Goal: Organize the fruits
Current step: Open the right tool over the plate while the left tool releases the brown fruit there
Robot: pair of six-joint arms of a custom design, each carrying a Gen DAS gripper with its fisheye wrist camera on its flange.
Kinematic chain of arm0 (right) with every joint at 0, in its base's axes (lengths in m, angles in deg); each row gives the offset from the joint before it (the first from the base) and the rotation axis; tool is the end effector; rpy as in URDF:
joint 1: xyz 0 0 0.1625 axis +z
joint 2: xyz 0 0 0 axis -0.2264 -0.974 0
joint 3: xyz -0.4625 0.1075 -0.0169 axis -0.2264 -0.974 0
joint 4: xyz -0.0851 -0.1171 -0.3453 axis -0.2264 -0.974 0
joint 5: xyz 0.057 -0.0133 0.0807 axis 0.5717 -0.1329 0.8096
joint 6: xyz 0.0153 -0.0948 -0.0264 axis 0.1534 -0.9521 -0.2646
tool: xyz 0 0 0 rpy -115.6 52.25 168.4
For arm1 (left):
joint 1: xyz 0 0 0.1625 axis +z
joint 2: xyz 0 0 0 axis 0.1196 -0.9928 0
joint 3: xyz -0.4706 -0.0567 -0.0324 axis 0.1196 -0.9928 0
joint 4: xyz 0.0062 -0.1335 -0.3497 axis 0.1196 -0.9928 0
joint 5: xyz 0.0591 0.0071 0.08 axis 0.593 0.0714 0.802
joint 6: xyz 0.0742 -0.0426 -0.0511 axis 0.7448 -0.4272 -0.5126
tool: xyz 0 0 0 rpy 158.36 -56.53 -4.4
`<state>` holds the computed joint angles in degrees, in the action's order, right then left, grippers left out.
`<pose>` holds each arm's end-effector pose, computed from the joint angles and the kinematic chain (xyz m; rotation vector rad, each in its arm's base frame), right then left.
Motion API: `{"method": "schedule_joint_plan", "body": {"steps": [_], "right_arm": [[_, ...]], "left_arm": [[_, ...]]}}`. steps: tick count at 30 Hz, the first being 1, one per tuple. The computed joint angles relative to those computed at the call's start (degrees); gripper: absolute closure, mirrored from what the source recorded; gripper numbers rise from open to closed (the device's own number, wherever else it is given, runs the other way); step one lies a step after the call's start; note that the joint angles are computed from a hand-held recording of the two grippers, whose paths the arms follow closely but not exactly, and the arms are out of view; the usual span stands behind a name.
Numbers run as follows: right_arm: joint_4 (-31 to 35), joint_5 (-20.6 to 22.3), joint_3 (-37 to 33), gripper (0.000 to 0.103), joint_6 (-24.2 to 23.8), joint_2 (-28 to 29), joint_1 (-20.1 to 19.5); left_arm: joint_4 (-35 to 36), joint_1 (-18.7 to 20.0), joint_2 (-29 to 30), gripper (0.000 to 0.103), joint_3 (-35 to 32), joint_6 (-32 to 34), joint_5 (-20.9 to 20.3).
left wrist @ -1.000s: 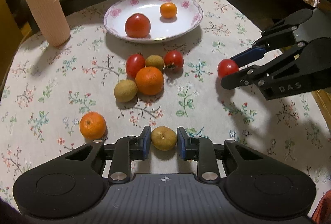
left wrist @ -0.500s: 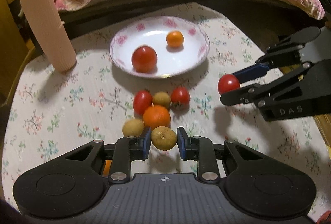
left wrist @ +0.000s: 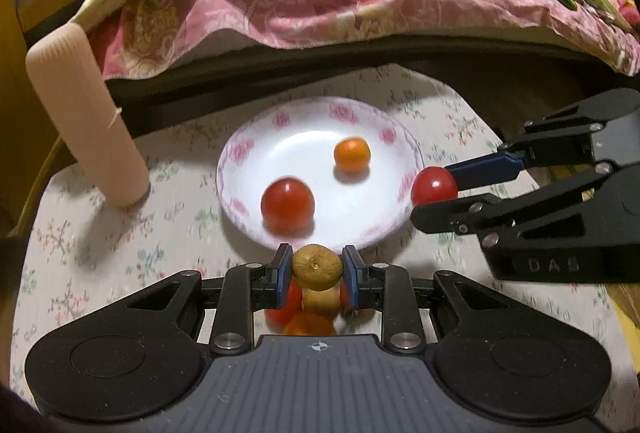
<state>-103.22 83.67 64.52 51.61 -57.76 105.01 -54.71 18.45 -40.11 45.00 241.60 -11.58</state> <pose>0.1076 -0.2688 0.0695 0.7300 -2.3639 0.7571 -0.1487 -0.2923 0.0266 0.9510 2.3042 -0.6037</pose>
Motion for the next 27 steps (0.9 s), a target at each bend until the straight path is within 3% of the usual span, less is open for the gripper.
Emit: {"method": "schedule_joint_plan", "body": {"steps": [18, 27], "right_arm": [[1.2, 0.2, -5.7, 0.067, 1.0, 1.9, -2.4], [1.4, -0.7, -7.0, 0.067, 1.1, 2.8, -4.1]], "left_arm": [[-0.6, 7.8, 1.9, 0.069, -6.1, 5.8, -0.1], [-2.4, 7.5, 2.7, 0.068, -6.0, 6.4, -1.8]]}}
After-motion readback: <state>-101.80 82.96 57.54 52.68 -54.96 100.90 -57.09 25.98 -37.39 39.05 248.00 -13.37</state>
